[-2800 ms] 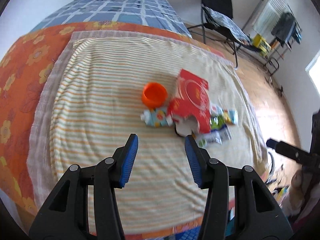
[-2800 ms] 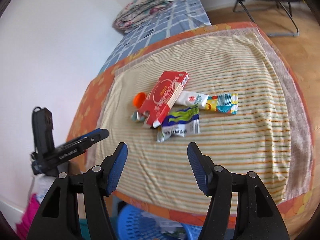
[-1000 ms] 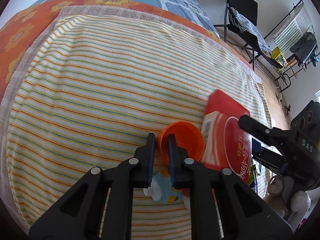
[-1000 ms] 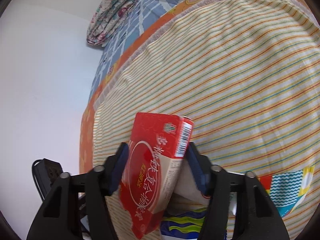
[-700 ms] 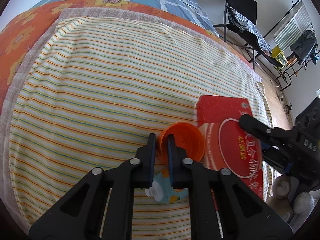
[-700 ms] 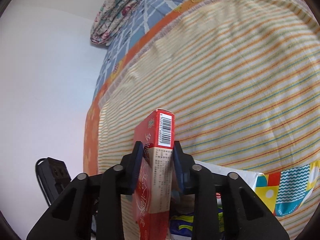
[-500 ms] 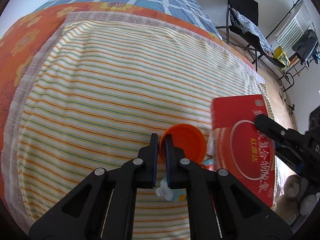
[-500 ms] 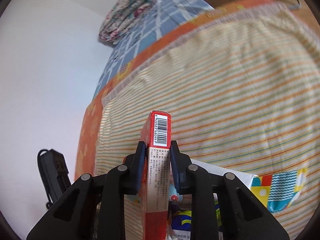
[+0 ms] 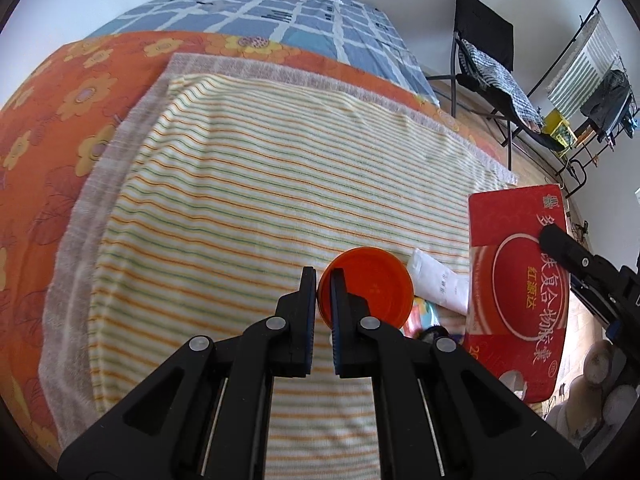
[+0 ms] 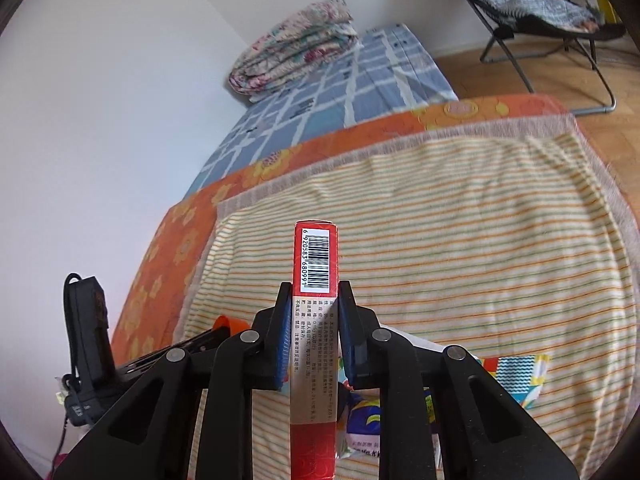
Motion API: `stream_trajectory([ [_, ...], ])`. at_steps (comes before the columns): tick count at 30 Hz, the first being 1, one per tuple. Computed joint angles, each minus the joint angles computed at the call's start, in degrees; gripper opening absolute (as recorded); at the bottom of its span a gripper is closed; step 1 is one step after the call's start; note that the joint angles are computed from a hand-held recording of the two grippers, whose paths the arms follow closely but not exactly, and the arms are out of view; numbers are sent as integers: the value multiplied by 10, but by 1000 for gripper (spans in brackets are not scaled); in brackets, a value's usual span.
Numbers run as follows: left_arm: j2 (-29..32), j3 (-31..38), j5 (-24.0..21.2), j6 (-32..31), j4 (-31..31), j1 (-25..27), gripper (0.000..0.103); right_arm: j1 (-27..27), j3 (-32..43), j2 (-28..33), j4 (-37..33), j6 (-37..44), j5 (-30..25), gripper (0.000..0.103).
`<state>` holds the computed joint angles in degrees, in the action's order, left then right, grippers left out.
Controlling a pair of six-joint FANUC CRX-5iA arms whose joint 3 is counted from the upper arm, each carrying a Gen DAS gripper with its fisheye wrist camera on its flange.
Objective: Collect trash
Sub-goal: 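Grasp the orange cup with the left tool while the right tool grasps the red tissue box, then carry the orange cup with the left tool while the right tool carries the tissue box to the basket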
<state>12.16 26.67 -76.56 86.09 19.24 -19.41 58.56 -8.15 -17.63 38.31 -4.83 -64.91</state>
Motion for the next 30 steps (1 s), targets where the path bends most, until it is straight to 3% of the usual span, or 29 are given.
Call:
stream_trajectory([
  [9, -52, -26, 3, -33, 5, 3, 5, 66, 22, -6, 45, 5, -59, 19],
  [21, -140, -92, -2, -81, 21, 21, 5, 193, 49, 2, 88, 1, -171, 19],
  [30, -212, -163, -18, -126, 39, 35, 5, 289, 50, 9, 109, -19, -206, 19],
])
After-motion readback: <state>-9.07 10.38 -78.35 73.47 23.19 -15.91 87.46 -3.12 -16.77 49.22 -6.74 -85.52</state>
